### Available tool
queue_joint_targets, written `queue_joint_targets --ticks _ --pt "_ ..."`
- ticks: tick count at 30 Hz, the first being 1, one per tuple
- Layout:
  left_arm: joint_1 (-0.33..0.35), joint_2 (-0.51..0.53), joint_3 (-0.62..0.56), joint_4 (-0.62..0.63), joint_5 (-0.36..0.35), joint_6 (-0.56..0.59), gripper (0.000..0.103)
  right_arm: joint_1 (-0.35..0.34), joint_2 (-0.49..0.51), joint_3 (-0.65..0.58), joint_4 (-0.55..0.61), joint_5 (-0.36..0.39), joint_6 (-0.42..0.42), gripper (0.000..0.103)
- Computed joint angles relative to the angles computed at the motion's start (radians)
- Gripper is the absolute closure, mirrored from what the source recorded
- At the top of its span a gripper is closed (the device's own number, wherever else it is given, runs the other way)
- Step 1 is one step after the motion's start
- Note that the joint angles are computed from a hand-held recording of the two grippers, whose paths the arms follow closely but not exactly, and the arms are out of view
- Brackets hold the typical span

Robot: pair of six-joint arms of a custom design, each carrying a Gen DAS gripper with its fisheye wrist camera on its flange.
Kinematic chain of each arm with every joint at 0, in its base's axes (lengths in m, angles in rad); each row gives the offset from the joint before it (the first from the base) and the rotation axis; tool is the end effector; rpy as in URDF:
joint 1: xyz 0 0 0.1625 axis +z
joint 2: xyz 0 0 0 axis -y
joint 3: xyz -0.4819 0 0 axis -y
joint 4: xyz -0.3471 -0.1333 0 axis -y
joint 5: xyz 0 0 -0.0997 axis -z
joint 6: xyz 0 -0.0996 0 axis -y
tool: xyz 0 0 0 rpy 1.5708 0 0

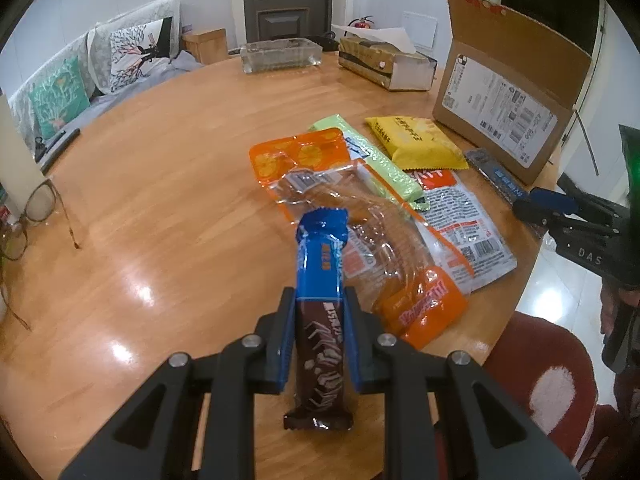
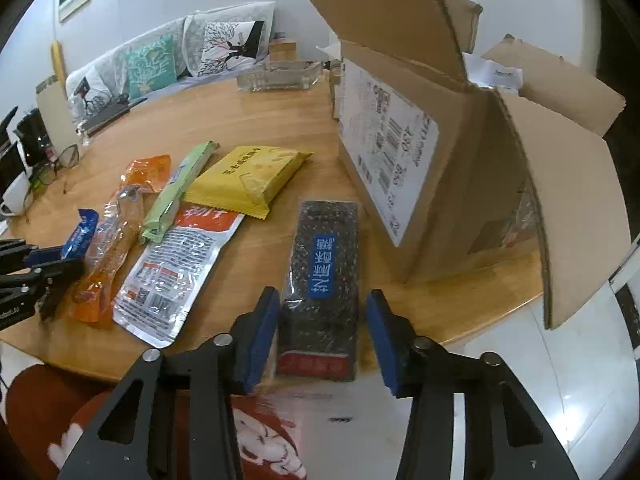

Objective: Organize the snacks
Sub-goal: 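Grasp the dark seed bar with blue label using the right tool, then carry both bars into the cardboard box and open both tools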

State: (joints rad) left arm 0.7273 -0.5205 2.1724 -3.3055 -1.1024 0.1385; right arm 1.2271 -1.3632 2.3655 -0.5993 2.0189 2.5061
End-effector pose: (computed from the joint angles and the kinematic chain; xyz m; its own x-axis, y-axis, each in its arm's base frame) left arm -0.2525 -0.4634 -0.0241 -0.5124 0.7270 -0.4570 0.8230 0.5676 -0.0198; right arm -0.0262 -0.3408 0.2146 -0.6533 0.3272 0.6828 -0.3176 0.7002 -0.6395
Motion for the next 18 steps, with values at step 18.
queue_joint_targets --ticks 18 --pt "0.015 -0.02 0.001 -0.002 -0.016 -0.044 0.087 0.0 0.031 0.007 -0.105 -0.05 -0.052 0.068"
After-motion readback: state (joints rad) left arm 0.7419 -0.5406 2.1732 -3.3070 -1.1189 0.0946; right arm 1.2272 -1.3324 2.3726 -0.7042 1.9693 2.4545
